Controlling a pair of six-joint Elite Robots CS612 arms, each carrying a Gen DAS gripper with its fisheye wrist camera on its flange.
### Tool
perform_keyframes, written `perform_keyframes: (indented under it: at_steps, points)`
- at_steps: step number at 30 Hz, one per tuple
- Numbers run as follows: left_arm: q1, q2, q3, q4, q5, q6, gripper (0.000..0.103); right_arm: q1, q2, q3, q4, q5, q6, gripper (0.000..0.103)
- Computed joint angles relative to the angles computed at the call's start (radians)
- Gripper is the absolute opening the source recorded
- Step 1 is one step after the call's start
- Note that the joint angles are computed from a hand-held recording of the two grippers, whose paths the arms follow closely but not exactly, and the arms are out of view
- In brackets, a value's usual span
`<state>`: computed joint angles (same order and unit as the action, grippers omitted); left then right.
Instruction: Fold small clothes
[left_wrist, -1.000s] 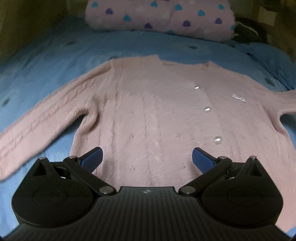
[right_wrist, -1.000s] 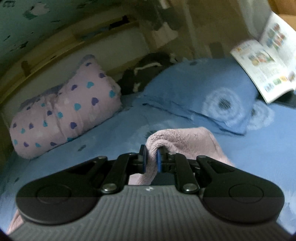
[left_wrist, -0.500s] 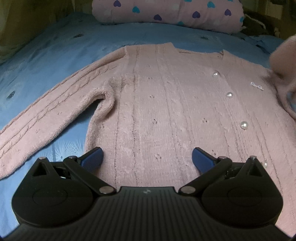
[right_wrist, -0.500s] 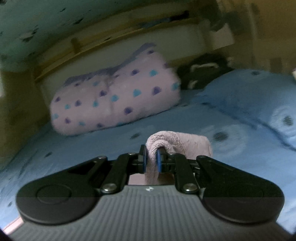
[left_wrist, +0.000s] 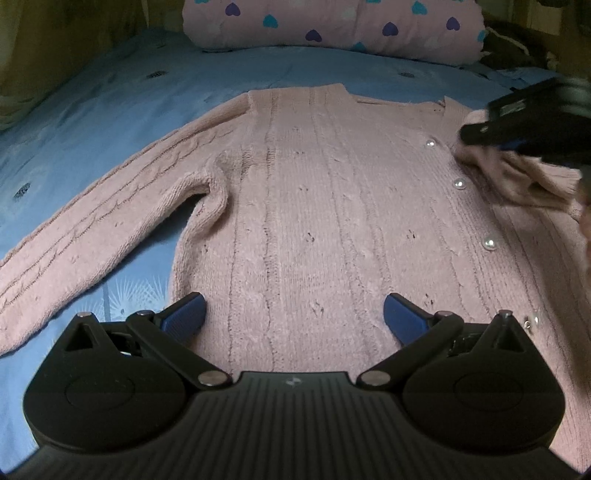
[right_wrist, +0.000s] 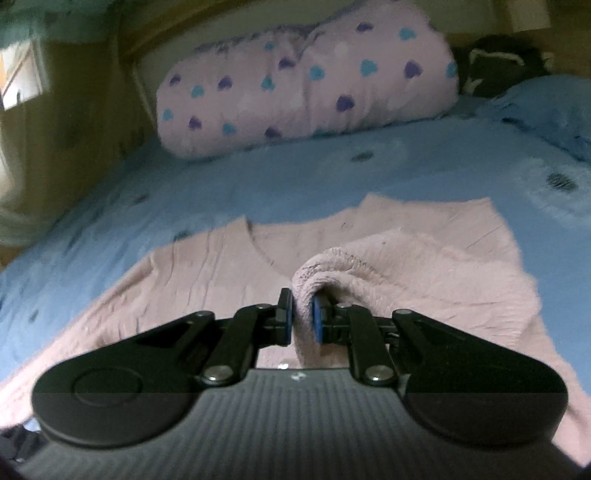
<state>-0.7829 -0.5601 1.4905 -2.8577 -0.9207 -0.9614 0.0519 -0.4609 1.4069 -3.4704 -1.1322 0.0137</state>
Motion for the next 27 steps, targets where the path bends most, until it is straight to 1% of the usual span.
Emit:
perform_keyframes:
  at_steps: [4,6,7,8,9,10,11,13,15,18,19,21,22,24,26,27]
  points:
    - [-0.002,0.004,-0.003,0.004,0.014,0.008,0.103,0.013,0.006,-0.018,0.075,-0.008,-0.039,0.017]
    - [-0.003,0.006,-0.004,0.001,0.017,0.011,0.103,0.015,0.002,-0.021,0.123,-0.01,-0.061,0.025]
    - [-0.003,0.006,-0.002,-0.002,0.018,0.01,0.103,0.011,-0.002,-0.015,0.134,0.006,-0.071,0.032]
    - [-0.003,0.005,-0.002,-0.003,0.019,0.008,0.103,0.006,-0.007,-0.006,0.138,0.026,-0.08,0.042]
    - [-0.003,0.006,-0.002,-0.005,0.021,0.005,0.103,0.004,-0.012,0.001,0.139,0.038,-0.088,0.047]
    - [-0.004,0.007,-0.003,-0.004,0.025,0.004,0.103,0.001,-0.02,0.014,0.133,0.044,-0.099,0.054]
    - [-0.005,0.006,-0.003,-0.004,0.028,0.003,0.103,-0.004,-0.028,0.03,0.118,0.051,-0.107,0.057]
    - [-0.007,0.006,-0.004,-0.006,0.036,0.003,0.103,-0.017,-0.043,0.054,0.101,0.08,-0.123,0.057]
    - [-0.008,0.007,-0.002,-0.018,0.043,0.013,0.103,-0.04,-0.061,0.087,0.079,0.124,-0.119,0.057]
    - [-0.01,0.011,0.006,-0.08,0.047,0.055,0.103,-0.067,-0.073,0.117,0.029,0.133,-0.084,0.057]
    - [-0.011,0.013,0.008,-0.1,0.046,0.069,0.103,-0.074,-0.075,0.126,0.016,0.125,-0.078,0.057]
    - [-0.014,0.015,0.007,-0.119,0.045,0.096,0.103,-0.089,-0.086,0.143,0.031,0.087,-0.105,0.057]
    - [-0.015,0.016,0.003,-0.12,0.043,0.114,0.103,-0.095,-0.089,0.148,0.035,0.063,-0.124,0.057]
    - [-0.017,0.013,-0.008,-0.119,0.045,0.166,0.103,-0.102,-0.089,0.153,0.026,0.002,-0.132,0.057]
    - [-0.024,0.009,-0.024,-0.1,0.077,0.217,0.103,-0.112,-0.089,0.154,0.036,-0.035,-0.121,0.057]
    - [-0.027,0.007,-0.033,-0.092,0.088,0.239,0.103,-0.119,-0.091,0.153,0.062,-0.036,-0.12,0.057]
